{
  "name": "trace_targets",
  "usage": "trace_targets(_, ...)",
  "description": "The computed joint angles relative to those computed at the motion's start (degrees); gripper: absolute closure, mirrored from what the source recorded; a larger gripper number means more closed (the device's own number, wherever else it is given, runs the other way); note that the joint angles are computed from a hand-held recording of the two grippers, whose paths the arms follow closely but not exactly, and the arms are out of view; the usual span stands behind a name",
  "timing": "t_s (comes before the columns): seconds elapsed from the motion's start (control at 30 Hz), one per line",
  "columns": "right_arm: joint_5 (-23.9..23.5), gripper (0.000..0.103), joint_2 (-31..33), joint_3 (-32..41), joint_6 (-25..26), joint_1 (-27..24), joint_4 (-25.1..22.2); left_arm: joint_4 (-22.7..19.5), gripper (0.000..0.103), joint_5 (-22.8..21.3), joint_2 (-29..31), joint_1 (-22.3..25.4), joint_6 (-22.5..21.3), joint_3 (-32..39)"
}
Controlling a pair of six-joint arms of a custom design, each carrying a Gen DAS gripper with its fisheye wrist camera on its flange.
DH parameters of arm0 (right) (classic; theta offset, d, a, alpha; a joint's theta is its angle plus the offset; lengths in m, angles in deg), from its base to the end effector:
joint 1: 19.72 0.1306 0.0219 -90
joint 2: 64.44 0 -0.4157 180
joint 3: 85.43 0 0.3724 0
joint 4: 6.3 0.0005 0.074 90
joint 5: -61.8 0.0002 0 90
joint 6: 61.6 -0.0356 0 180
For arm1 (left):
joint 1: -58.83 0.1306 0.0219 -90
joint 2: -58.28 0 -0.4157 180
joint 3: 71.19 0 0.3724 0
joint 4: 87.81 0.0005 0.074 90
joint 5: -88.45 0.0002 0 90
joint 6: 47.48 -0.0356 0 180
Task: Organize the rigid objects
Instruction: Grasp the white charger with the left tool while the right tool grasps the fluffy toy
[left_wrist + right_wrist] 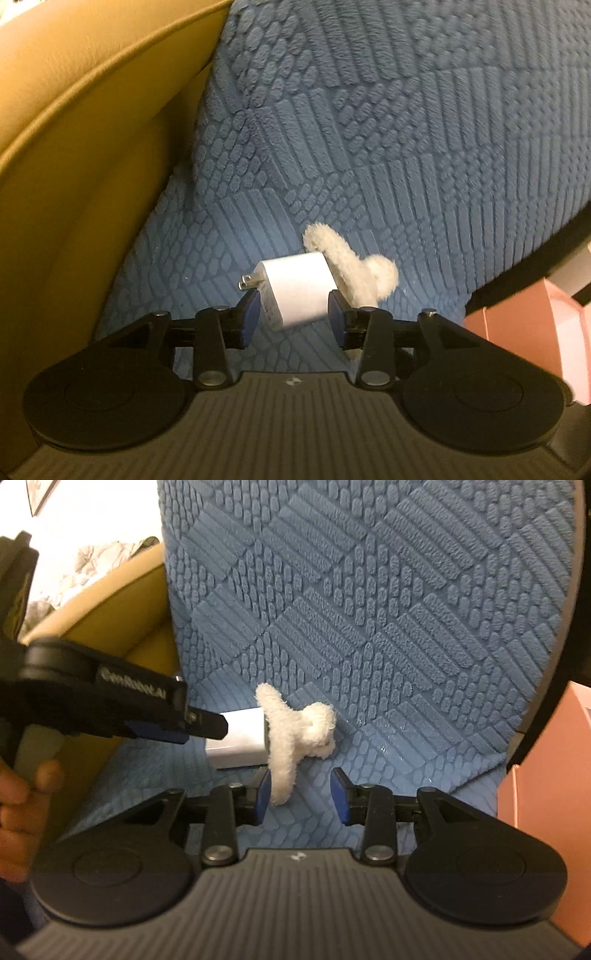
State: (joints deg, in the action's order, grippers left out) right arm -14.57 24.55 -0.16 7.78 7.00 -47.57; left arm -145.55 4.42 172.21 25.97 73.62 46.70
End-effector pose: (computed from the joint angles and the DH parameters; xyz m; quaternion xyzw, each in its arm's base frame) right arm 0.4174 0.2002 0.4452 -0.0035 0.9184 0.0522 0.3921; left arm 0.5240 -0.3435 0.4479 0.0308 0.9488 -0.2064 0.2371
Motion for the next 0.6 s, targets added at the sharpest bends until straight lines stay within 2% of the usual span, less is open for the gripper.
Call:
trace_targets(0.17, -3.48, 0.066, 2.75, 1.34, 0.43, -1.14, -0.19, 0.59, 0.057, 2.5, 1.4, 0.57, 1.68, 0.66)
trace_targets(0.27, -3.66, 0.068, 3.61, 1.87, 1.73, -0.85, -0.56, 0.91, 0.056, 3.05, 1.71, 0.44, 2.09, 0.47)
trace_targets(0.33, -3.89, 0.085, 4.23, 2.54, 2.44, -0.79, -1.52, 0.8, 0.056, 2.67, 1.97, 0.25, 2.26, 0.42)
trace_targets(0.37, -4.27, 0.088, 4.36, 2.76, 2.34, -0.77, -1.93, 0.44, 0.056, 2.62, 2.24, 0.18, 2.41, 0.64)
trace_targets(0.43, -2.96, 0.088, 4.38, 2.99, 2.86, -0.23, -2.46, 0.14, 0.055, 2.05, 2.49, -0.1, 2.41, 0.77)
trace_targets(0.5, -0.89, 0.089, 4.58, 3.51, 3.9, 0.38, -3.08, 0.84, 0.05, 1.37, 2.43, -0.49, 2.26, 0.38)
trace_targets(0.6, -0.03, 0.089, 4.43, 3.89, 3.09, 0.52, -4.19, 1.42, 0.044, -0.63, 2.48, -1.41, 2.19, -0.05)
